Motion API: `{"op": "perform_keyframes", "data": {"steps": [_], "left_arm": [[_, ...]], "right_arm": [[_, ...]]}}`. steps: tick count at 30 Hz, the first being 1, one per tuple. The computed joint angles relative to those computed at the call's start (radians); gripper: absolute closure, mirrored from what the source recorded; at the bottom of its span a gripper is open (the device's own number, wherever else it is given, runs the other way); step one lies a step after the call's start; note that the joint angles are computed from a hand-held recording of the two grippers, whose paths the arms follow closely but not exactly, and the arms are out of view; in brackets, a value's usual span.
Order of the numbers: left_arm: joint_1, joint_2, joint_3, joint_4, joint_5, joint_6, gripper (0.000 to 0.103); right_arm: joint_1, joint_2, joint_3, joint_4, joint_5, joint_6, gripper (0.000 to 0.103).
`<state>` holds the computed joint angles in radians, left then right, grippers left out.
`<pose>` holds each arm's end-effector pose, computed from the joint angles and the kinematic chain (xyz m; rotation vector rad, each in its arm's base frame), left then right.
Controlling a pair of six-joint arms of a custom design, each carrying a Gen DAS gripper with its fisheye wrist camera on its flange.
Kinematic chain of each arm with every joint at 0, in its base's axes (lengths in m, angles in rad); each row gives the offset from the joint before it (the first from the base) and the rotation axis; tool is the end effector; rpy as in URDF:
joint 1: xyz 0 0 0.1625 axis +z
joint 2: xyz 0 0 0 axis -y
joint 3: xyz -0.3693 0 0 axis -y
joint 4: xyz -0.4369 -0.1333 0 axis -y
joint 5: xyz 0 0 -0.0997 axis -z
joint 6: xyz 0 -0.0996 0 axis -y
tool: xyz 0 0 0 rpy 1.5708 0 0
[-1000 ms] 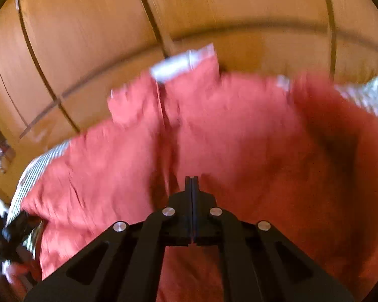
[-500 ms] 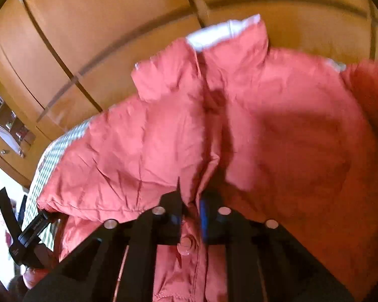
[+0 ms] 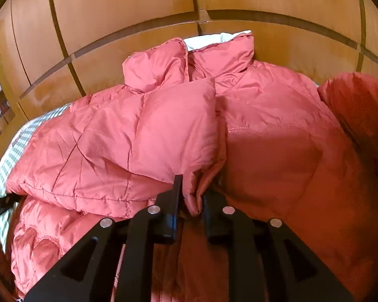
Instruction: Fold small clothes
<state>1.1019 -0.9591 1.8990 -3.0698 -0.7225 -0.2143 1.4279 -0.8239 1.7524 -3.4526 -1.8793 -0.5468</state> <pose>-0.0807 -0.6196 0.1091 -0.0038 2.3584 -0.9864 0.0098 -0.6558 0.1100 0.2868 -2.3421 1.0194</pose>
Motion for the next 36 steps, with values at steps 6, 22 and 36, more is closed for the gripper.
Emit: {"op": "perform_keyframes", "data": {"steps": [6,22,36], "left_arm": [[-0.088,0.014,0.036,-0.315,0.026,0.161,0.011],[0.011,0.348,-0.359,-0.109,-0.031,0.371,0.004],[-0.028,0.247,-0.219,-0.096,0.004,0.254,0.004]], "right_arm": [[0.010,0.011,-0.013,-0.004,-0.015,-0.010,0.081],[0.000,0.014,-0.006,-0.008,0.012,-0.018,0.056],[0.044,-0.140,0.191,-0.062,-0.052,0.013,0.004]]}}
